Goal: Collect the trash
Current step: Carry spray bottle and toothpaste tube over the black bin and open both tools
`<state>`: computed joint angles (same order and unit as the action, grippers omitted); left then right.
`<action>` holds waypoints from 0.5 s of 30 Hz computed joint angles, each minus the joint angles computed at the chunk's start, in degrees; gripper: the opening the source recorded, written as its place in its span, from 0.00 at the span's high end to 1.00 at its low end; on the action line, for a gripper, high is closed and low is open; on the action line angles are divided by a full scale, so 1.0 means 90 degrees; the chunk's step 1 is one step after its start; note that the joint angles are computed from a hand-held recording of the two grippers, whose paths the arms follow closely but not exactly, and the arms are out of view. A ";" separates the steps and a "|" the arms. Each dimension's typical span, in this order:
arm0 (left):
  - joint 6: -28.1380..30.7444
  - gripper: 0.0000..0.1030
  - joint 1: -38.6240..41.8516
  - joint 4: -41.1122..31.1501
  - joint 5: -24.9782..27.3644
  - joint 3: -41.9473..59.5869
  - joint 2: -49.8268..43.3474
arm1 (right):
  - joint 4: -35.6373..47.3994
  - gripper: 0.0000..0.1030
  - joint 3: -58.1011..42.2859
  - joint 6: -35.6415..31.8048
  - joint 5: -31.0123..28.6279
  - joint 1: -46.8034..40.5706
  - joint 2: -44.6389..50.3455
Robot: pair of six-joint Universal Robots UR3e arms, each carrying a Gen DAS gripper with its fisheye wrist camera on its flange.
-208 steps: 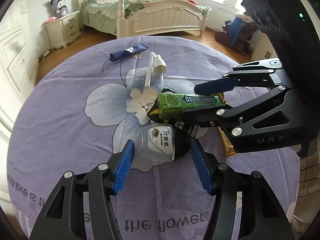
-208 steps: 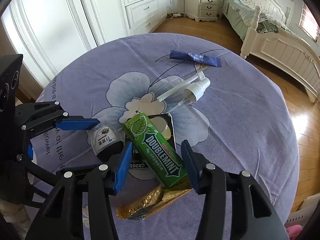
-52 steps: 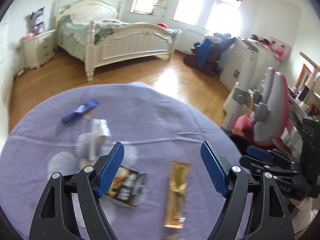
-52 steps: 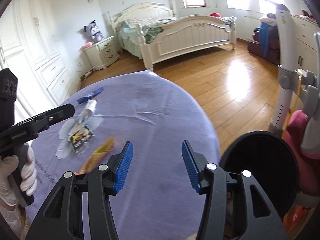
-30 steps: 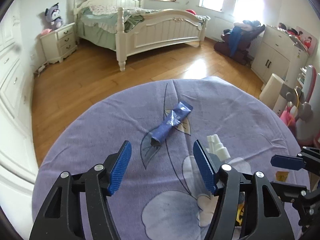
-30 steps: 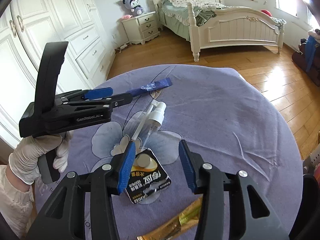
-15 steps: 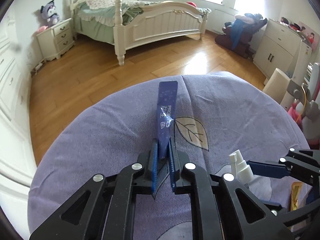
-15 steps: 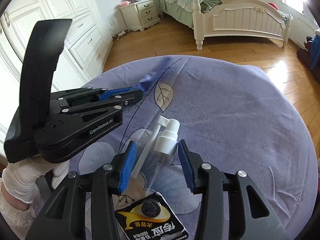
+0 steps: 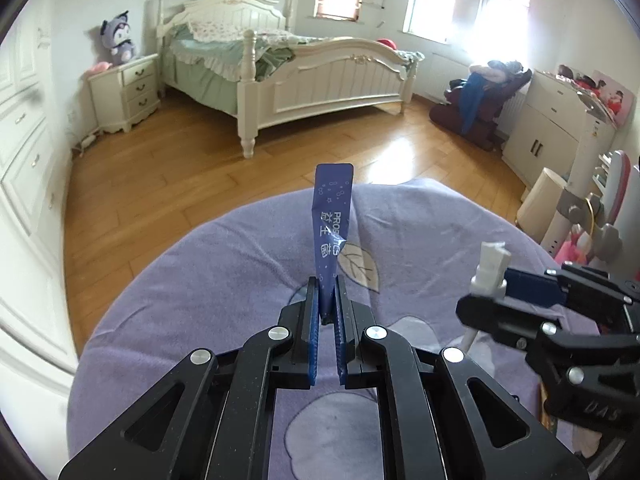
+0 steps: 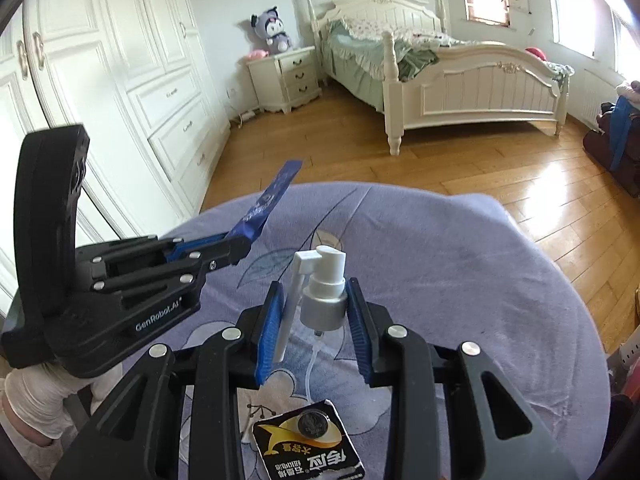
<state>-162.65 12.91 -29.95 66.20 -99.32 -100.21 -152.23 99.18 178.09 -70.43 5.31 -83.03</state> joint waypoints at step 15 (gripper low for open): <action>-0.0663 0.92 -0.1876 0.0254 0.0136 -0.1027 0.1654 | 0.1643 0.69 0.2815 -0.1316 0.1858 -0.3252 -0.4467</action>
